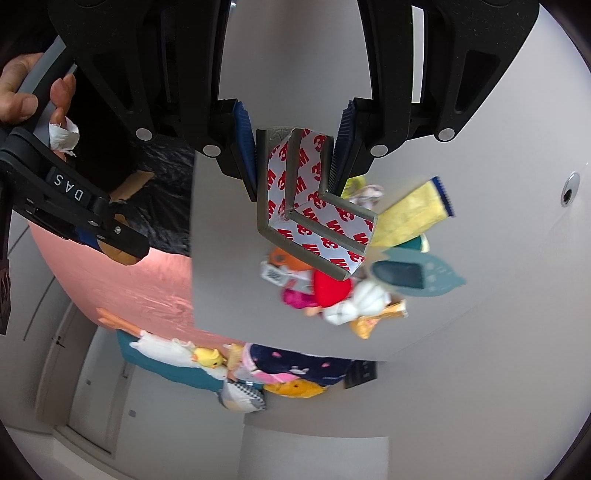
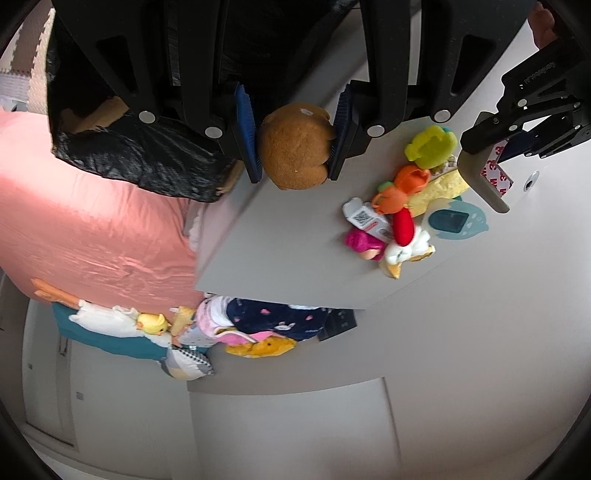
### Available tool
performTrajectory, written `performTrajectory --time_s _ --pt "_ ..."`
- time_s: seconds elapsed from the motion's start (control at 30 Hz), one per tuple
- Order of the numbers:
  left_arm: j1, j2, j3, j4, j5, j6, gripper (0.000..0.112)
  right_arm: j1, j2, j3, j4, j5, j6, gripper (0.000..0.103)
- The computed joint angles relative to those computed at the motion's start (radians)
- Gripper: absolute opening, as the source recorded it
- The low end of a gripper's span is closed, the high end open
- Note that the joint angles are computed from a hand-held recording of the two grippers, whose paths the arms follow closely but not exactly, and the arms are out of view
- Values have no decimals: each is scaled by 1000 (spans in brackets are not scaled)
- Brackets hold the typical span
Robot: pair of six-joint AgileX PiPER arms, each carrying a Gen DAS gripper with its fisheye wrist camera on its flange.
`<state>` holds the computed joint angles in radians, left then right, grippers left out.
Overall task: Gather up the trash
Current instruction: 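Carry the brown plush and red-white box with both tools over the black trash bag, then open both tools to drop the items into the black trash bag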
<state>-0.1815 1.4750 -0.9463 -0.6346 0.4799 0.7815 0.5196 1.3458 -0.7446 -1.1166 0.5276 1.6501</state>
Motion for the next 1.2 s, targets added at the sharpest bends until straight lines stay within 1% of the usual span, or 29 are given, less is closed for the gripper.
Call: performTrajectory --time_s 0.43,0.7,0.77,0.8,0.83,0.87,0.9,0.93,0.97,1.0,1.03,1.07,1.2 --pt "-184 26 -42 74 -14 -113 37 -48 -205 126 68 94 -53 38" --pt "-315 60 -75 157 -29 -217 37 -146 -348 204 148 122 -146 38" --pt "-339 75 -89 163 -25 -230 38 -182 -393 227 169 115 -166 38" --pt "-347 83 -98 154 -14 -223 40 -202 -409 236 180 104 -175 49" --pt "-359 92 -106 158 -9 -228 57 -227 -431 246 197 94 -191 60" --pt "-381 102 -116 175 -8 -247 74 -251 -452 253 206 96 -197 75" --pt "-399 102 -111 184 -26 -254 98 -259 -470 260 191 122 -173 80" --pt "-417 92 -95 199 -55 -266 97 -262 -484 265 176 142 -153 80" --pt "-448 88 -77 254 -104 -311 97 -268 -498 270 166 163 -141 81" --pt "-468 90 -74 315 -121 -363 97 -273 -514 275 162 183 -134 81" --pt "-484 94 -76 357 -126 -398 97 -293 -530 280 170 183 -144 81" --pt "-496 101 -80 369 -125 -408 97 -304 -538 283 174 178 -149 81" --pt "-504 114 -90 349 -109 -393 97 -375 -566 294 211 144 -214 81"
